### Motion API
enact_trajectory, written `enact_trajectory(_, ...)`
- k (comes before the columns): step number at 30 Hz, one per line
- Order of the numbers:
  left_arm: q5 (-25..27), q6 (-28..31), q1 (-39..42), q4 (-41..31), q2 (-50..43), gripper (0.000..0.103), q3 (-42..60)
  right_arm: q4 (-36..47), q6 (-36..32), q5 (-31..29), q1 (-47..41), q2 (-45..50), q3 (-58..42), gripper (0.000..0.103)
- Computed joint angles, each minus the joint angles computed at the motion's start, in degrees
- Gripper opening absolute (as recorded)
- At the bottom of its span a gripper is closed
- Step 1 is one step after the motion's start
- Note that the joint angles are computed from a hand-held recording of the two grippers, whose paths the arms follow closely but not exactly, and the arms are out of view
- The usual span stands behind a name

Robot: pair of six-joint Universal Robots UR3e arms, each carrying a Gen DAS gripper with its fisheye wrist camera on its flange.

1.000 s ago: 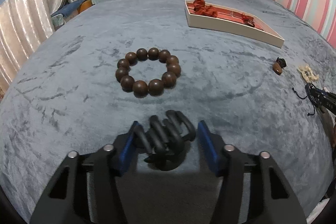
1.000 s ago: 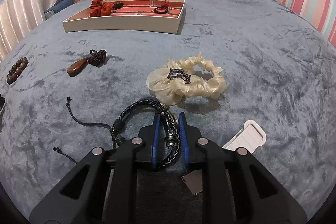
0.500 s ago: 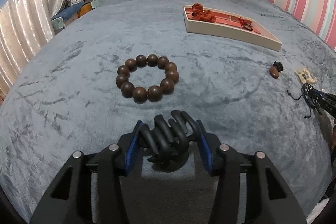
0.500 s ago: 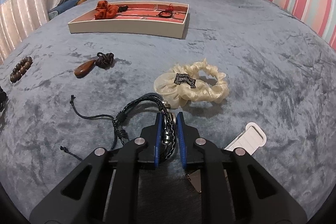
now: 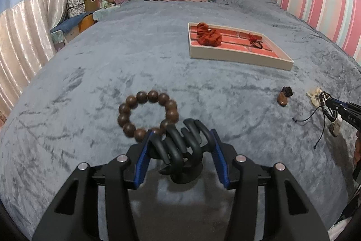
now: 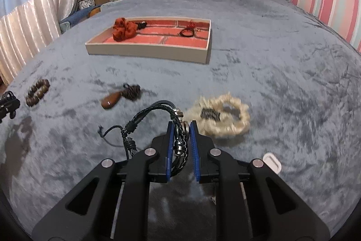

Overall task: Organize jewelry
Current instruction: 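Grasp the black claw clip with the left tool while the right tool grasps the braided leather bracelet, then carry both items into the tray and open both tools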

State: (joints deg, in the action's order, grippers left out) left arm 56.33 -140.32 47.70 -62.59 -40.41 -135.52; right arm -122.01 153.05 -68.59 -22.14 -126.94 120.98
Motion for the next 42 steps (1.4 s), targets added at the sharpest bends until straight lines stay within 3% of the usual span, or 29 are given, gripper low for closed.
enact_trajectory(13,4.7,-15.0,-15.8,18.7,-21.3,0.049,13.6,-4.9,8.3,-4.5,9.8,15.8,-15.6,0.015)
enact_trajectory(25,11.7,-23.7,-28.7,25.8,-45.4,0.049,35.6,-4.3,13.7,-8.5,14.4,35.3,-37.8,0.015)
enact_trajectory(35,15.6,-30.4,-37.8,23.5,-71.0,0.049,63.3,-4.1,19.0,-12.7,18.6,55.0,-58.2,0.015)
enact_trajectory(42,18.8,-34.0,-43.0,14.1,-93.3,0.049,94.6,-2.1,21.5,-16.9,20.6,70.2,-75.9,0.015)
